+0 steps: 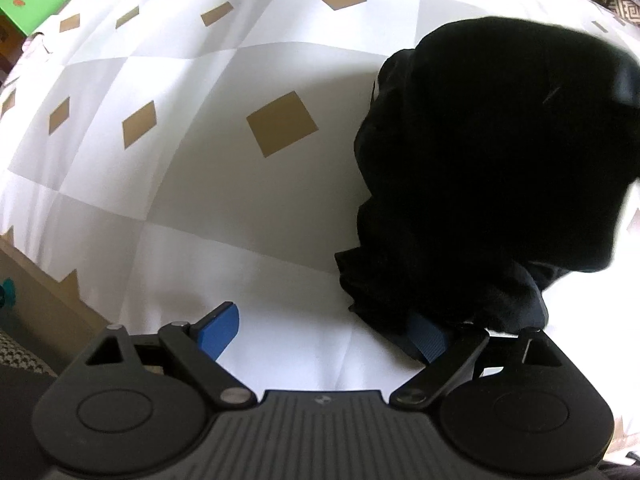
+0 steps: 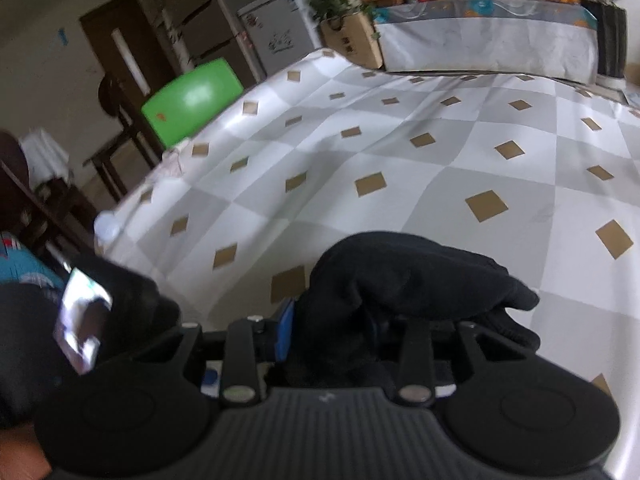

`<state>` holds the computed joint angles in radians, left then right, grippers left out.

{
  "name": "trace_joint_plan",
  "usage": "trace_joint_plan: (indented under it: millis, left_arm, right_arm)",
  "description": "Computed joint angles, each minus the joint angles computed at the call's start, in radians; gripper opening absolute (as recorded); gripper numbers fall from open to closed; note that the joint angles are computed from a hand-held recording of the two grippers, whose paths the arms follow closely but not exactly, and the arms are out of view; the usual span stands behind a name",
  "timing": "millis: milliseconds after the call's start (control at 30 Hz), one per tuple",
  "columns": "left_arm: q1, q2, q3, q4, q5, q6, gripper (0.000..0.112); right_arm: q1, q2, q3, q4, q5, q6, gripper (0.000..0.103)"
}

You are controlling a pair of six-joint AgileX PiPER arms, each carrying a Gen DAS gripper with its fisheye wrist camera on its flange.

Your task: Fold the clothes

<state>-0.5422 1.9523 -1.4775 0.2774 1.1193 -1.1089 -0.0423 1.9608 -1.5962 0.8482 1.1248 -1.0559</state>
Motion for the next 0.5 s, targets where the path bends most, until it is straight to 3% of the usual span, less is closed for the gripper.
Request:
trace_joint_plan:
  millis: [300,500]
  left_arm:
    - [-0.052,-0.073,0.055,-0.008,0.062,0.007,0.091]
    - [-0.053,-0.068,0.075,0.017,0.049,-0.01,0.091]
  right_arm:
    - [0.024,0.031,-0.005,-0.037,0.033,0.007,0.035]
    - [0.054,0.066,-0.002,-0.098,0.056,0.044,0.036]
